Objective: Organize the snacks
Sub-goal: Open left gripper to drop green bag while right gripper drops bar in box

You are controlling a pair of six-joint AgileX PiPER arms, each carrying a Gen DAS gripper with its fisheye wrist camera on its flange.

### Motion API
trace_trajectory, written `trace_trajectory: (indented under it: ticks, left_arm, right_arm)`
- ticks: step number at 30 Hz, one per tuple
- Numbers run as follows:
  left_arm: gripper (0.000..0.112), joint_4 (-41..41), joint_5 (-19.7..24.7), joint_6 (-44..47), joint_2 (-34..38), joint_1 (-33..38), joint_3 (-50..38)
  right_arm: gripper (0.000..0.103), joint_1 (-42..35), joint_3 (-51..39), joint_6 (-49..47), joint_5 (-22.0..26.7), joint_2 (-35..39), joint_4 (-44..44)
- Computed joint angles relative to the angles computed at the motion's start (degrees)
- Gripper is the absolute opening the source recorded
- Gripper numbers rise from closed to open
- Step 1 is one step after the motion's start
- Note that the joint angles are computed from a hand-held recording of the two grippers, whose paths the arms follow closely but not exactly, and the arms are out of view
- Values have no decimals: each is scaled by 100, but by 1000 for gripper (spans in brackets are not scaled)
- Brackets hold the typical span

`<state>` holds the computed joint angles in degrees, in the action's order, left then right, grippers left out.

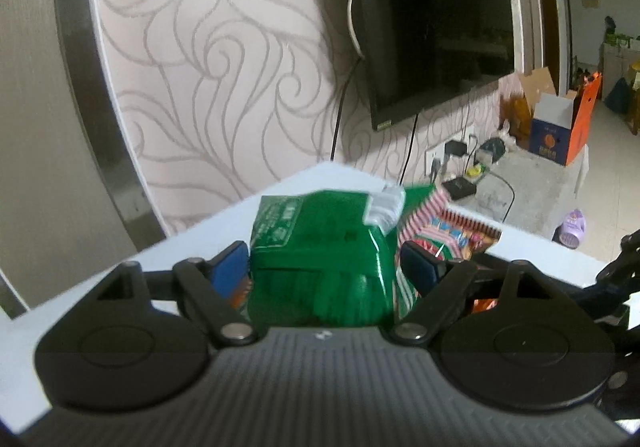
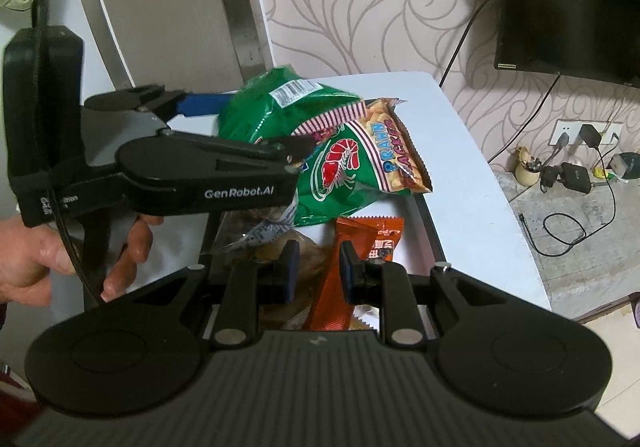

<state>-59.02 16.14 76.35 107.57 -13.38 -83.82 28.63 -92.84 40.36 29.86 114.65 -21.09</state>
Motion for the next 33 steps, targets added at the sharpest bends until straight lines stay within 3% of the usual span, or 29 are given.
trace_trajectory:
  ticks: [3, 6, 13, 16, 23, 28, 30, 33]
  left_arm:
    - [84, -910, 48, 984, -89, 14, 131]
    - [84, -1260, 73, 1354, -160, -18, 226]
    - [84, -1227, 125, 1208, -247, 7, 283]
    - [84, -501, 251, 267, -332, 74, 207]
    - [84, 2011, 732, -2551, -451, 31, -152]
    - [84, 3600, 828, -4088, -437, -145, -316]
    - [84, 4154, 867, -4597, -379, -227, -426]
    - [84, 4798, 789, -5155, -345, -330, -446]
  right_arm:
    - [25, -13, 38, 40, -12, -34, -20]
    - [25, -22, 64, 74, -12, -44, -25]
    - [26, -3, 101, 228, 15, -74, -125]
    - [26, -5, 166, 335, -2, -127, -137]
    - [27, -111, 453, 140, -272, -330, 340]
    - [59, -175, 650, 152, -475, -402, 448]
    - [66, -201, 685, 181, -515, -395, 430]
    - [68, -223, 643, 317, -469, -333, 306]
